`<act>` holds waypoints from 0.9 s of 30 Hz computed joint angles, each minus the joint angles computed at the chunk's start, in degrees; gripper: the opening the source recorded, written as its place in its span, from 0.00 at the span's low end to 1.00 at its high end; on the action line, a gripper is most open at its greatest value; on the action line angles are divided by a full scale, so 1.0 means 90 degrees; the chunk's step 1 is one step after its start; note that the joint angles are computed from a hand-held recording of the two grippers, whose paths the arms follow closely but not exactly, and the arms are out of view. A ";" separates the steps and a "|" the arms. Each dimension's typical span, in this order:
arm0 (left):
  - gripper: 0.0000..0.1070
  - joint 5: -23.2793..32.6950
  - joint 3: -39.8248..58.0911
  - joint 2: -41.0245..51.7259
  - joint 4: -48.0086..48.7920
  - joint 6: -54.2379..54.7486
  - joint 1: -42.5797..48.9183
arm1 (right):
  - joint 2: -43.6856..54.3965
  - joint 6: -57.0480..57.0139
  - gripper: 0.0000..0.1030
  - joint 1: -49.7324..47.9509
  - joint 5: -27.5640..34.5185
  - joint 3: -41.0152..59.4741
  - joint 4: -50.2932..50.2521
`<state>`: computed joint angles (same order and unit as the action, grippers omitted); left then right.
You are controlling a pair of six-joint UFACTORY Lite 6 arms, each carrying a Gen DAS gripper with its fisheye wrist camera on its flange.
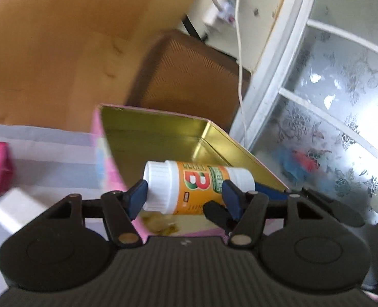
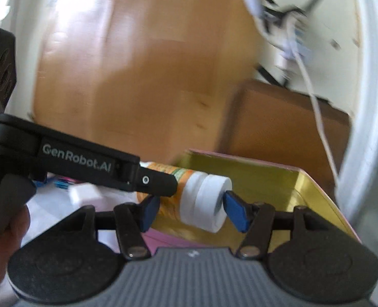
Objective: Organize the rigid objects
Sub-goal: 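Lower the pill bottle into the pink tin and open the left gripper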
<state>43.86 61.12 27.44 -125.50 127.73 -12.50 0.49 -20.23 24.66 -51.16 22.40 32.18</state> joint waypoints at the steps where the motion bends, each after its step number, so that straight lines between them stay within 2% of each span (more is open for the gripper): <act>1: 0.61 -0.0140 0.0189 0.0133 -0.0036 -0.0106 -0.0170 | 0.0004 0.0176 0.56 -0.0241 0.0119 -0.0006 -0.0176; 4: 0.61 -0.0425 0.0630 0.0464 -0.0228 -0.0108 -0.0544 | 0.0259 0.0673 0.56 -0.0831 0.0089 0.0016 -0.0570; 6: 0.62 -0.0581 0.0594 0.0420 -0.0483 0.0027 -0.0665 | 0.0719 0.0719 0.56 -0.0997 -0.0288 0.0142 -0.0421; 8: 0.62 -0.0489 0.0368 0.0240 -0.0575 0.0085 -0.0612 | 0.1009 0.0715 0.56 -0.1093 -0.0540 0.0229 -0.0216; 12: 0.62 -0.0424 -0.0221 -0.0295 -0.0848 0.0587 -0.0479 | 0.0749 0.1277 0.55 -0.1198 -0.0851 -0.0204 -0.0425; 15: 0.64 -0.0269 -0.1066 -0.0894 -0.1132 0.1305 -0.0181 | 0.0493 0.1683 0.55 -0.0849 -0.1481 -0.0659 -0.0288; 19: 0.67 0.0491 -0.2461 -0.1586 -0.1134 0.2385 0.1001 | 0.0167 0.1907 0.55 -0.0152 -0.1925 -0.0874 -0.0122; 22: 0.67 0.1091 -0.3031 -0.1609 -0.0693 0.2666 0.2450 | 0.0339 0.1896 0.53 0.0202 -0.1665 -0.0436 -0.0399; 25: 0.67 0.1315 -0.2895 -0.1067 -0.0368 0.2559 0.3910 | 0.0915 0.2065 0.43 0.0566 -0.0948 0.0412 -0.1021; 27: 0.67 0.1354 -0.2579 -0.0570 -0.0512 0.2727 0.4642 | 0.1512 0.2148 0.37 0.0721 -0.0322 0.1239 -0.1406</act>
<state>56.05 37.91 22.31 -130.11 152.27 29.28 14.10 -0.89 31.14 -54.06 33.54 19.53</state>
